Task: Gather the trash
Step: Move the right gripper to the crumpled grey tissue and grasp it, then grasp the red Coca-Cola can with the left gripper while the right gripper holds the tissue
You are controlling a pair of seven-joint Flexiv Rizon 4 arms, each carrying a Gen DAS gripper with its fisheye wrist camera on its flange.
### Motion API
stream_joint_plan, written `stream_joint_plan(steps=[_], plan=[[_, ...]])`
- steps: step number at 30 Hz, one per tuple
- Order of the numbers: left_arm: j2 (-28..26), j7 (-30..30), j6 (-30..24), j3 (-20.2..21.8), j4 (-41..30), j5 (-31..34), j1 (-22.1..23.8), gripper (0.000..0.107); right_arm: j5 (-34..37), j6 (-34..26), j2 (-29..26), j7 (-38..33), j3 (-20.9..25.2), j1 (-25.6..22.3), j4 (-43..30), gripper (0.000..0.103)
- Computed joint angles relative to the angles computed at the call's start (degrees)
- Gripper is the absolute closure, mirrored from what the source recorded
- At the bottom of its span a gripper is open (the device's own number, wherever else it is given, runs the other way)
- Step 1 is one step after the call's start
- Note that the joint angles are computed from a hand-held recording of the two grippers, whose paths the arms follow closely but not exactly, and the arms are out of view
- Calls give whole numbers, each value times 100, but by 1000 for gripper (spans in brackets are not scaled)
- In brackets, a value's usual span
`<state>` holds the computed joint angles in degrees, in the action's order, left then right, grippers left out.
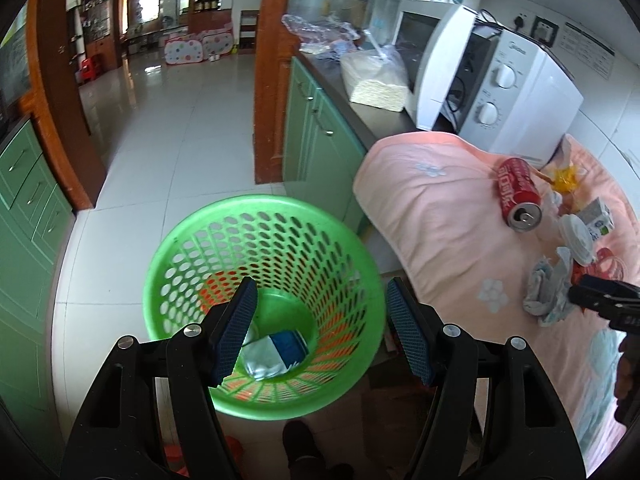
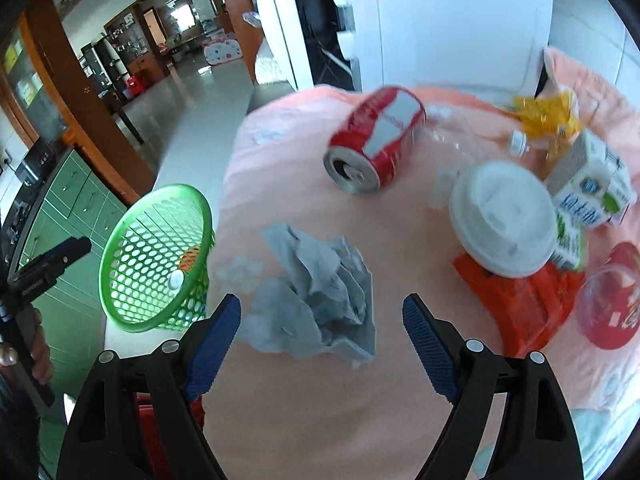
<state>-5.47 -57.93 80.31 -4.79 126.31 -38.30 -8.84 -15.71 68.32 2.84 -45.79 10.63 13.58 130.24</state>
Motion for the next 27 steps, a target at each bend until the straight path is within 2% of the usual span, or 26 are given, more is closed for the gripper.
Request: stream_joint_plan(steps=[6,8,10,13,18,23,27], plan=[[-87,-16,-62,-77,-169,123,-62,40,700,92,-198,-382,-30,60,-82,27],[-121,-18,-76,-103,-227,158,-80,40,1122,125,-260,-615,-17,85,-144,32],[-165,-35,-102,-134,-309,213,-104,40,1272,183,-294,-689,-5,95,-147,35],[-230,-40,-160,-198,-428,239,-133,40,1537,273,-330,-868,30,125,-173,44],[-359,-57,-272,-309,-674,341,-212,40,1698,488,-318,-911,63,154,-102,66],[-536,-36,-489,-461,-1042,371,-332,40,1682,628,-209,-835,57,146,19,71],[-759,-58,-708,-587,-1435,440,-435,40,1319,673,85,-540,56,62,297,72]])
